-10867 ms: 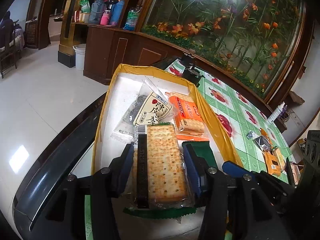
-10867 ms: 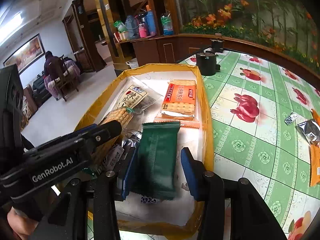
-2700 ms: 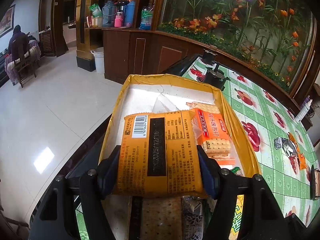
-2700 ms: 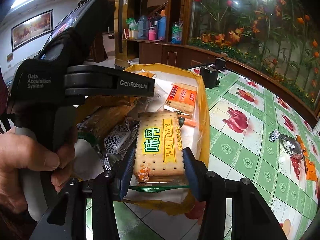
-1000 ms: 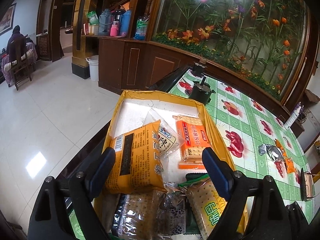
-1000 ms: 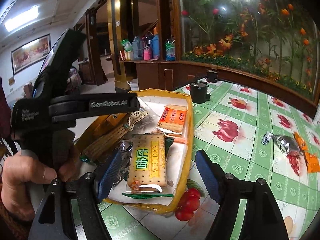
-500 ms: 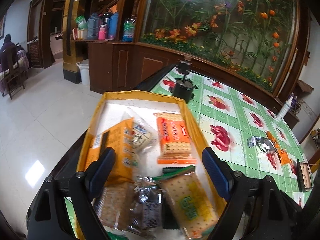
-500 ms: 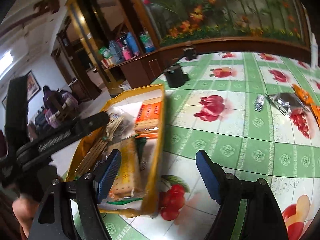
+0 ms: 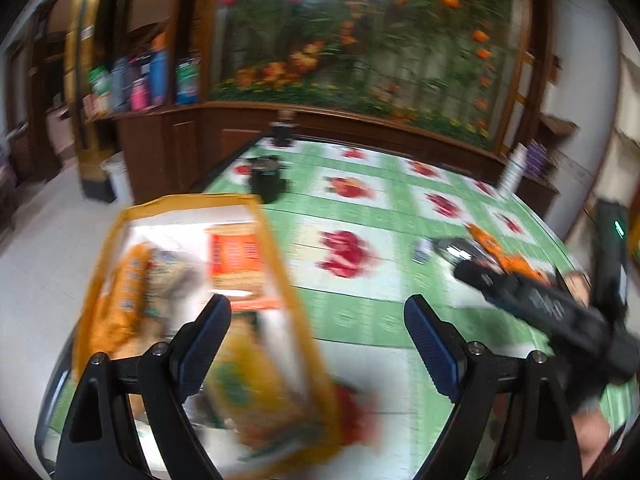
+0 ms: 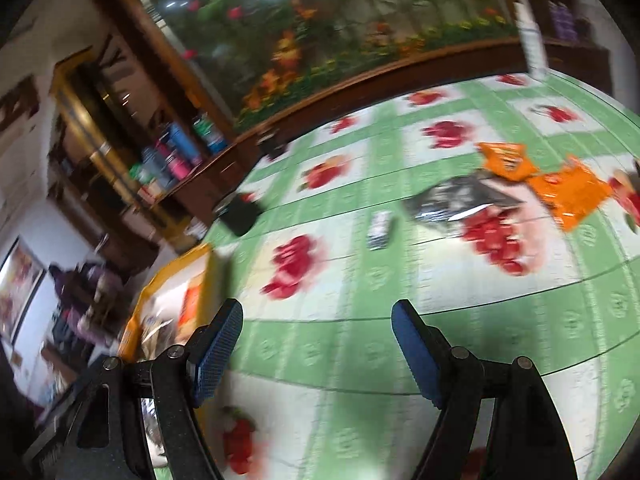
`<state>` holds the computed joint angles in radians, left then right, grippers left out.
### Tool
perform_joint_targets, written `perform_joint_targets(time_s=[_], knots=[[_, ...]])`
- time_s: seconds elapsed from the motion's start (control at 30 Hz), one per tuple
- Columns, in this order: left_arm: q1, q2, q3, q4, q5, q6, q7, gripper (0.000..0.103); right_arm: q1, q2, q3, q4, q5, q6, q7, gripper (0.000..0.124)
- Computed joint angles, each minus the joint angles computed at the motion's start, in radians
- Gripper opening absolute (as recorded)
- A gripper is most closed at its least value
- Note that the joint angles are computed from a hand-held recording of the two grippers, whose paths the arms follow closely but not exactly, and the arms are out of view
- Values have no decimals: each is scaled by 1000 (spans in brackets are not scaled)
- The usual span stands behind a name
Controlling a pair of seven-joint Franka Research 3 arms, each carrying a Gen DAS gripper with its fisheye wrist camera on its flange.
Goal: Organize snacks
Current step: 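Move both open grippers from the tray back over the table snacks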
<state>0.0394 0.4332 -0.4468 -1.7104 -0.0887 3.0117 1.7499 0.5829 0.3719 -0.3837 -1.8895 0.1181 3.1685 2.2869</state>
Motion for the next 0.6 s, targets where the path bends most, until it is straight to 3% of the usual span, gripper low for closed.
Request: perform_joint_targets(time_s=[0.27, 0.4, 0.53, 0.6], knots=[[-30, 28, -87, -21, 10, -52, 131, 88, 171, -71, -254, -148, -12, 35, 111, 81], [-88, 55, -53, 6, 14, -102, 148, 88, 239, -115, -366, -234, 19, 60, 119, 81], [-151, 96, 8, 55, 38, -137, 117, 88, 229, -144, -382, -270, 63, 59, 72, 81], [-167, 112, 25, 74, 44, -154, 101, 87, 197, -141, -360, -260, 66, 42, 48, 79]])
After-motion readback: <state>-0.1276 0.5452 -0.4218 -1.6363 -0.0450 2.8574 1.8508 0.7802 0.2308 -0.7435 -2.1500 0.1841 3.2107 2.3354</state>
